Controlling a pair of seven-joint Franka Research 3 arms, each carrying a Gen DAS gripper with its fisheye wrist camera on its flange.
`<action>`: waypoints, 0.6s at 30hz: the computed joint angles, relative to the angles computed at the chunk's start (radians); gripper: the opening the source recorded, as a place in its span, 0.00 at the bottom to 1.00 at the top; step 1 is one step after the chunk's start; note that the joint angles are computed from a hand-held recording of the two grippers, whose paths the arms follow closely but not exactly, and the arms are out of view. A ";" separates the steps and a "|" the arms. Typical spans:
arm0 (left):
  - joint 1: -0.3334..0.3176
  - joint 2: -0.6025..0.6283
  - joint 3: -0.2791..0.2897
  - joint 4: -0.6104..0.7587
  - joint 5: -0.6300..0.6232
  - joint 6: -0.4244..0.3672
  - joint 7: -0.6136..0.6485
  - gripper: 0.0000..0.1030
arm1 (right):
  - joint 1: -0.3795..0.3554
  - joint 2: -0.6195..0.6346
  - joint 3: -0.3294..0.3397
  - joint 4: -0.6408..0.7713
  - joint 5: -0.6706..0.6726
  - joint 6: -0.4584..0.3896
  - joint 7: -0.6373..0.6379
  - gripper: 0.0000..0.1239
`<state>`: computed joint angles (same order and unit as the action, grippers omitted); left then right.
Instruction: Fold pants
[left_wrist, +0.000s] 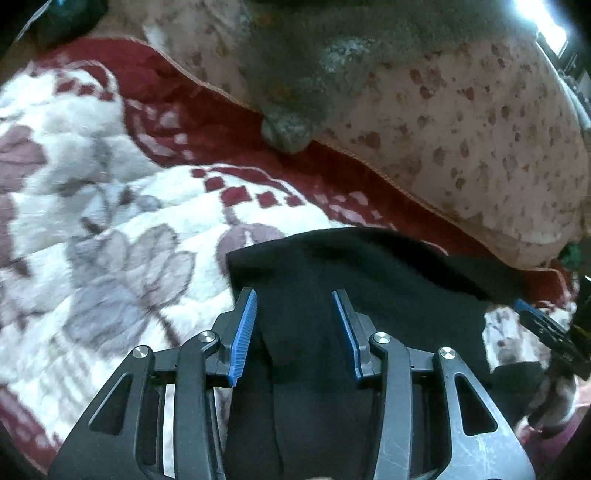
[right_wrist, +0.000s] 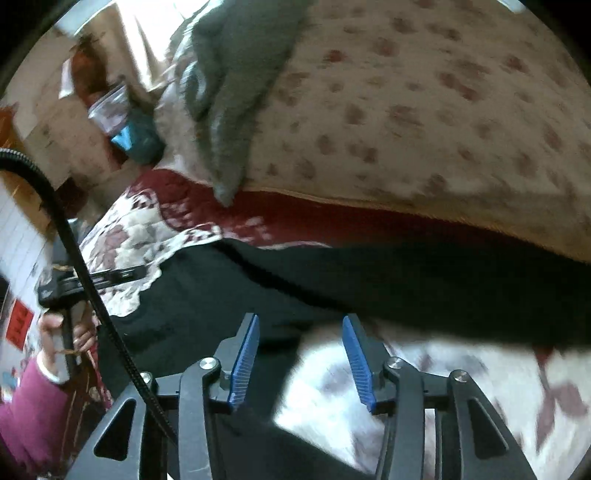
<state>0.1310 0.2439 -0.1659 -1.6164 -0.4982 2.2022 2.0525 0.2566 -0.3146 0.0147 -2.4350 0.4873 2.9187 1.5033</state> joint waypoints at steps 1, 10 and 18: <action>0.003 0.023 -0.001 0.026 -0.007 -0.013 0.003 0.40 | 0.022 0.029 -0.017 0.034 0.015 -0.007 -0.035 0.37; 0.030 0.189 -0.033 0.244 0.043 -0.186 0.067 0.40 | 0.016 0.222 0.009 0.249 0.032 -0.075 -0.137 0.38; -0.004 0.189 -0.052 0.225 0.139 -0.115 0.168 0.30 | 0.007 0.250 0.018 0.255 0.142 -0.069 -0.174 0.38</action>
<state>0.1271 0.4326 -0.2175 -1.3916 -0.3587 2.0875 2.2205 0.2641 -0.0646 0.0324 -2.1795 0.6294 2.8498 1.3297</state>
